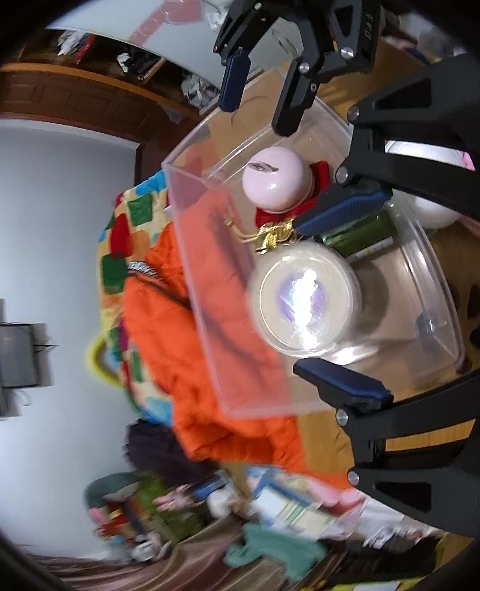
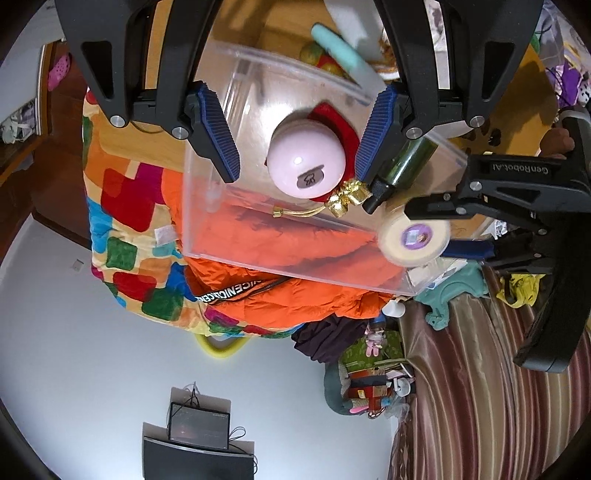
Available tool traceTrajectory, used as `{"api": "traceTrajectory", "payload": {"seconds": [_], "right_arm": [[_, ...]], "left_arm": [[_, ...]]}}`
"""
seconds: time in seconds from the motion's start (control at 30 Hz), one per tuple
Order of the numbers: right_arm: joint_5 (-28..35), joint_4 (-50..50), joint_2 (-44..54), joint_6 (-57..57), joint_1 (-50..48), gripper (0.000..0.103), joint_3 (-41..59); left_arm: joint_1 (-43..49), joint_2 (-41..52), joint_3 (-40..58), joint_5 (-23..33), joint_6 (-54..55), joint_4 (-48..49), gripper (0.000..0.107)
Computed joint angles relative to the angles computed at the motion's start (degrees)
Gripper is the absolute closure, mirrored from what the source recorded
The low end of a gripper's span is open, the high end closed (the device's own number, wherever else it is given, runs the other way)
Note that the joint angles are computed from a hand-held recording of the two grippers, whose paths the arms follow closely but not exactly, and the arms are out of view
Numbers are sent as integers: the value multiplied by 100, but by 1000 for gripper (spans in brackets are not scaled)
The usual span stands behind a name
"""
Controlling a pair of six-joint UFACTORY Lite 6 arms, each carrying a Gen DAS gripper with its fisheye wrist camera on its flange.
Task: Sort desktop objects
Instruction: 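Lower the tub and pink case into the clear box and open both tools, then grasp the white round container with the left tool while the right tool grasps the mint-green tube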
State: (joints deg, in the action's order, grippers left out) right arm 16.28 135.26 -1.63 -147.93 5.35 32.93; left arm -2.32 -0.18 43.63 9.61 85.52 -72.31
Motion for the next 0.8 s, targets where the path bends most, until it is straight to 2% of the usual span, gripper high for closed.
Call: {"api": "traceTrajectory", "payload": {"seconds": [0.07, 0.23, 0.37, 0.47, 0.8], "right_arm": [[-13, -380, -208, 380, -70, 42, -128], [-64, -988, -720, 1017, -154, 42, -414], [-132, -1443, -1208, 1503, -168, 42, -656], [-157, -1887, -1605, 1953, -206, 42, -884], [-219, -3064, -2656, 3043, -246, 41, -1716]], "left_arm": [[-68, -359, -214, -43, 117, -37, 34], [-344, -1207, -676, -269, -535, 714, 32], [-447, -1716, -943, -310, -1805, 1965, 31], [-373, -2042, -1133, -224, -2319, 2490, 30], [106, -2815, -1901, 240, -1936, 2167, 30]]}}
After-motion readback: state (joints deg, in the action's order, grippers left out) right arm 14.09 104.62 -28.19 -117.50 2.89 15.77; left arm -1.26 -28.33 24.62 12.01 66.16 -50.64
